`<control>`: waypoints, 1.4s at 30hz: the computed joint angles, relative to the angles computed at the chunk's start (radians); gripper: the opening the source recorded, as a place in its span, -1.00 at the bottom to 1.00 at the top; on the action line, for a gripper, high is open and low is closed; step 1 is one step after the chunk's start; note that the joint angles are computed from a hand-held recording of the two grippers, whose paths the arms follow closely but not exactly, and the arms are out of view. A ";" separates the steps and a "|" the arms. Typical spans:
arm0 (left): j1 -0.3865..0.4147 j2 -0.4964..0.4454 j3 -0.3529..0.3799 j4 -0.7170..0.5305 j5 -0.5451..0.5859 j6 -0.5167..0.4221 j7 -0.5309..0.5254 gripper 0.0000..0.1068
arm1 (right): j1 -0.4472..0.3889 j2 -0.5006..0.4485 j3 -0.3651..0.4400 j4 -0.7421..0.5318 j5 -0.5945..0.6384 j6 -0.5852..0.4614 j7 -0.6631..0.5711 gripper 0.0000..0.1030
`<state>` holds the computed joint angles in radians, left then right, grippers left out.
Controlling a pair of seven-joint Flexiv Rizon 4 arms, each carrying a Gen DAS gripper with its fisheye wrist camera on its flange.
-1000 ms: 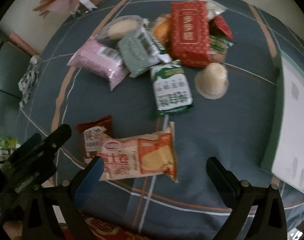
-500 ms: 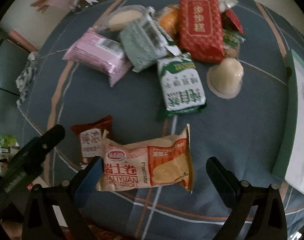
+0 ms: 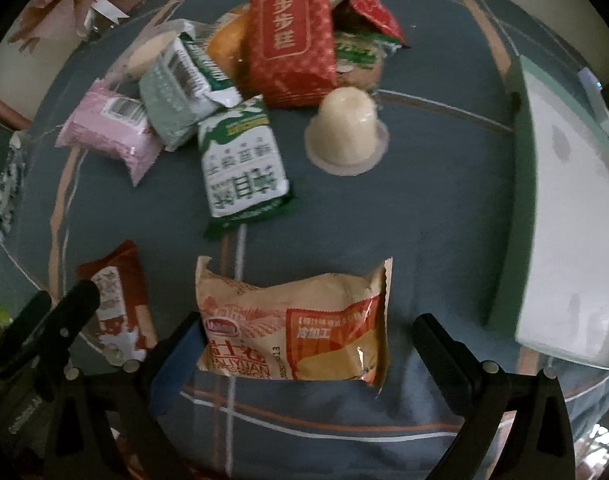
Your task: Organize snacks
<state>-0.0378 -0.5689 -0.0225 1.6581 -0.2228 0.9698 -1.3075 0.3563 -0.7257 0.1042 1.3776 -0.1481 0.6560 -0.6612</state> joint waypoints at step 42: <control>0.022 0.086 -0.067 0.005 -0.173 -0.077 0.193 -0.24 | -0.049 0.232 0.015 0.279 0.032 0.247 0.010 0.40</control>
